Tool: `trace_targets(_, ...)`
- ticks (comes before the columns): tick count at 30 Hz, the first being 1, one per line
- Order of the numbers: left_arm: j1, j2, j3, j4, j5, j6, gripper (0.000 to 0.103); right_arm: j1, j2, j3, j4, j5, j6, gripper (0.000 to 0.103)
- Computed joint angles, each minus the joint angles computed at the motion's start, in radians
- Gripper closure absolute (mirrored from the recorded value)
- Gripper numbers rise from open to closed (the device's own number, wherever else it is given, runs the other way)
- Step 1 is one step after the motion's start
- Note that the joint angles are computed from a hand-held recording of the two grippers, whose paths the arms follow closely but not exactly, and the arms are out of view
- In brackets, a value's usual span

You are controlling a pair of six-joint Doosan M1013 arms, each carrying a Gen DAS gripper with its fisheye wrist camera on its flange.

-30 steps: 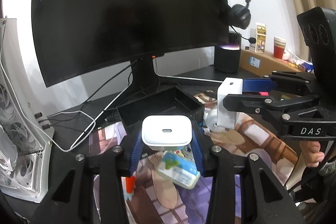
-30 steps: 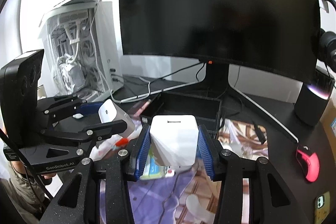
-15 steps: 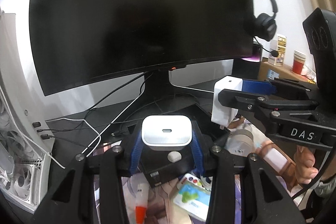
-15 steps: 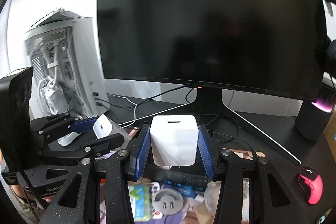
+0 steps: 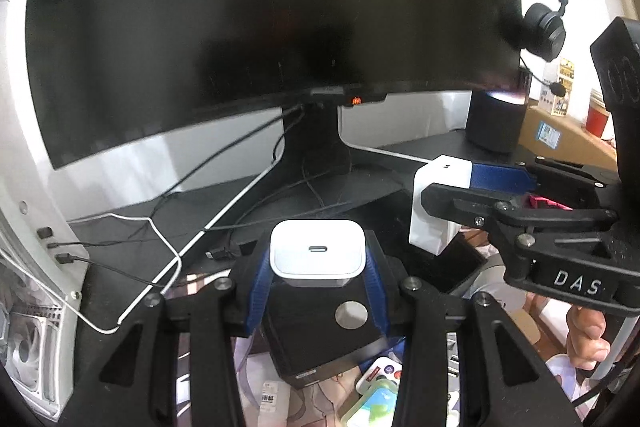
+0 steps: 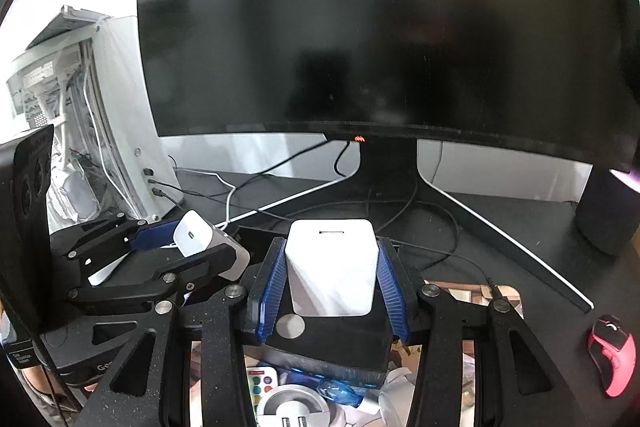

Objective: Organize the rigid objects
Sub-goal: 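Lift and carry both held chargers over the open black box, then lower both chargers into the black box and open both tools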

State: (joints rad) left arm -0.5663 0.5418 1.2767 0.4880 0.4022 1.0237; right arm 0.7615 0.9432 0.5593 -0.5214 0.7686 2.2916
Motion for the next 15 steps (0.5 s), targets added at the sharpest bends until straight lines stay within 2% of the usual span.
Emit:
trace_targets(9, 0.002, 0.031, -0.018, -0.117, 0.074, 0.122, 0.062, -0.012, 0.068, -0.1, 0.156, 0.127, -0.128, 0.058)
trace_targets(15, 0.007, 0.033, -0.015, -0.168, 0.083, 0.163, 0.062, -0.011, 0.073, -0.098, 0.186, 0.147, -0.138, 0.058)
